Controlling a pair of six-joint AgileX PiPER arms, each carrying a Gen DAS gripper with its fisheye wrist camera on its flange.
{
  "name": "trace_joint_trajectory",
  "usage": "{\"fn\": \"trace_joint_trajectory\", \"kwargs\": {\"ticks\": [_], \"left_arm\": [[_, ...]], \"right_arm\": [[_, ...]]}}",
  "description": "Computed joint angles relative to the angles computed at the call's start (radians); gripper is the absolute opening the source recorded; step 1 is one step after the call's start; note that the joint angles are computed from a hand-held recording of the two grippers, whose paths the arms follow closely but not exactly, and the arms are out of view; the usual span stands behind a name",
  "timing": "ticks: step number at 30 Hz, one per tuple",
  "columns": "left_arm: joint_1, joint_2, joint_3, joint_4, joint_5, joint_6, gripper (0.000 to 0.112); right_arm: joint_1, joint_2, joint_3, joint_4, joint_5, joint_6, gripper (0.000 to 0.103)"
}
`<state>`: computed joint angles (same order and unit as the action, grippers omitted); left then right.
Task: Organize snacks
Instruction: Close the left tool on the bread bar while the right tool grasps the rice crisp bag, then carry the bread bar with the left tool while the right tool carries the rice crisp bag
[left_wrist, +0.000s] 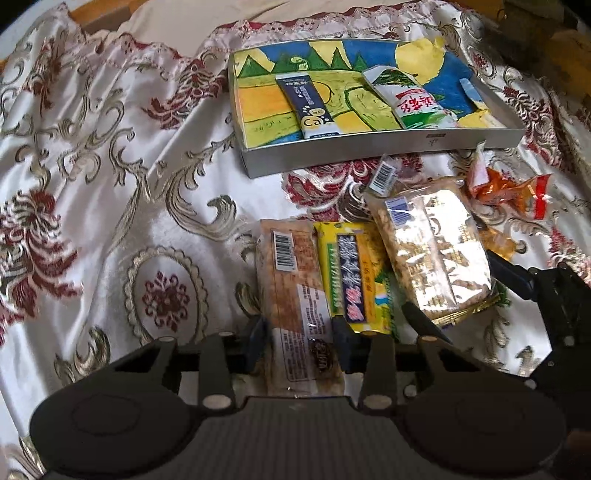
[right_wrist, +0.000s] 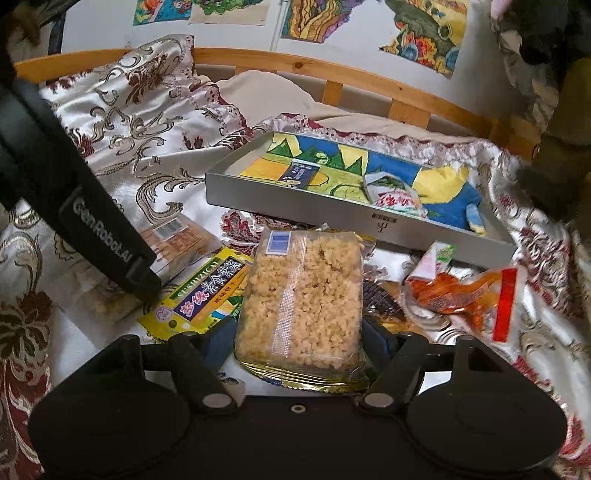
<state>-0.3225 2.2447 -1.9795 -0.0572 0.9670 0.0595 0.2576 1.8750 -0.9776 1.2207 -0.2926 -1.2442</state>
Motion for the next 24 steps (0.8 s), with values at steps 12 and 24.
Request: {"fn": "trace_joint_trajectory", "kwargs": {"ticks": [12, 24], "left_arm": [[0.013, -0.037, 0.025, -0.042, 0.015, -0.021, 0.043], [0.026, -0.027, 0.010, -0.107, 0.033, -0.005, 0.043]], "right_arm": [[0.038, -0.029, 0.042, 0.092, -0.060, -0.178, 0.076], [-0.033, -0.010, -0.016, 0.297, 0.063, -0.248, 0.074]]}}
